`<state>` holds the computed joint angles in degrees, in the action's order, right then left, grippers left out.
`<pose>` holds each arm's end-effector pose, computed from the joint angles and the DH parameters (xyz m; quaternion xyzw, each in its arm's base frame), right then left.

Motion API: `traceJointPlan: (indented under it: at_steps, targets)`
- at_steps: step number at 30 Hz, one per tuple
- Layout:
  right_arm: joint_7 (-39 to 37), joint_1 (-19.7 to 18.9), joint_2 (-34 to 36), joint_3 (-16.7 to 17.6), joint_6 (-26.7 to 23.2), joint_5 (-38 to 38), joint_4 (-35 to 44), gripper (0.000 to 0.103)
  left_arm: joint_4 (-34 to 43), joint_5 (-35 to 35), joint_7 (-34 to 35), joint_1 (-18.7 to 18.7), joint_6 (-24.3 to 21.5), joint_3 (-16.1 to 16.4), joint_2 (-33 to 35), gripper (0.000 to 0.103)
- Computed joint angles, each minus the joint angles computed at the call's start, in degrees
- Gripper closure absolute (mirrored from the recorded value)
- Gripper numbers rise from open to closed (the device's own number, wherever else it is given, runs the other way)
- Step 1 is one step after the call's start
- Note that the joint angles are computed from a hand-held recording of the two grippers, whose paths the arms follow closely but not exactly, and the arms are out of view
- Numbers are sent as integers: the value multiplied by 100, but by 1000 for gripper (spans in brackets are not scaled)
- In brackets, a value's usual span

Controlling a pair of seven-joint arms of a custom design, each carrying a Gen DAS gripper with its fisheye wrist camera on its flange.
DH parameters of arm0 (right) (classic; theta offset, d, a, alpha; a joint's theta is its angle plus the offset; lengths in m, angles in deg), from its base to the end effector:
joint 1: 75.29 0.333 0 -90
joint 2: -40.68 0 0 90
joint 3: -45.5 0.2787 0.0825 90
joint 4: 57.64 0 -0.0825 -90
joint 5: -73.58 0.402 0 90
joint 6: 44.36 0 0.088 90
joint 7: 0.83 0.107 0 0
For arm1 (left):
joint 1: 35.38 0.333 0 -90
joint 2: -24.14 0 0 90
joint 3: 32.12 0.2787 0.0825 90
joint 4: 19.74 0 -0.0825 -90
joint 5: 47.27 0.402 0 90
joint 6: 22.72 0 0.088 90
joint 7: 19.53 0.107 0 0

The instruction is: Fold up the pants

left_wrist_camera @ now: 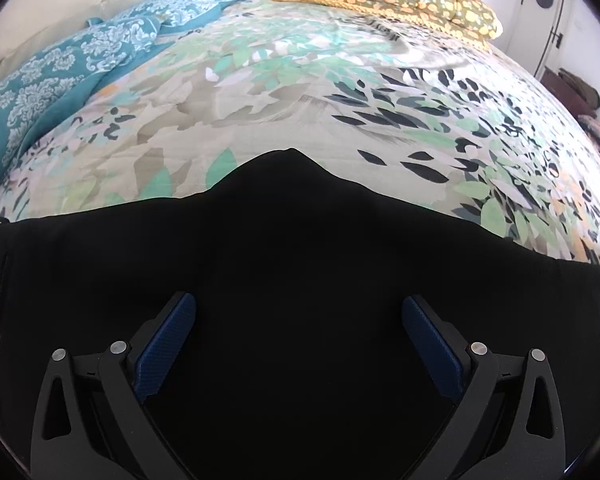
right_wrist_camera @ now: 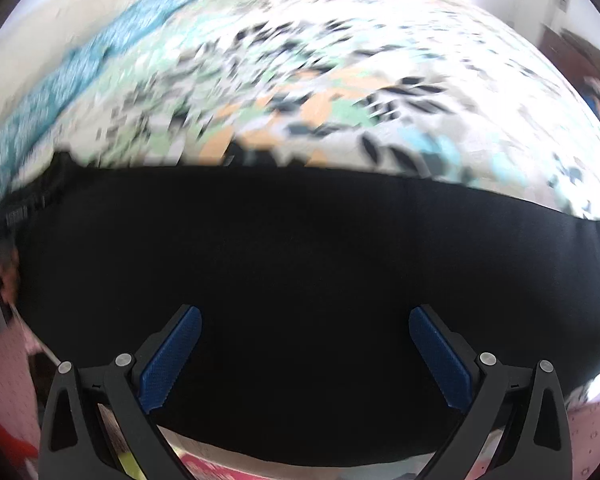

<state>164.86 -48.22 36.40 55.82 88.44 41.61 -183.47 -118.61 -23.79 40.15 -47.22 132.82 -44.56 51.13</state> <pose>0.4474 0.3301 0.3911 -0.5668 0.7869 -0.2027 0.1358 0.6406 -0.2871 0.3316 -0.6186 0.7358 -0.2231 0.1617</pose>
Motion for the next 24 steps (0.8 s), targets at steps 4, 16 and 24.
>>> traceJointPlan:
  at_steps: [4, 16, 24]
  targets:
    - [1151, -114, -620, 39, -4, -426, -498, 0, -10, 32, -24, -5, 18, 15, -3, 0]
    - [1469, -231, -877, 77, -3, -383, -705, 0, -11, 87, -73, -17, 19, 30, -5, 0]
    - [1333, -188, -753, 81, -54, -332, -597, 0, -3, 138, -112, -26, 16, 50, -12, 0]
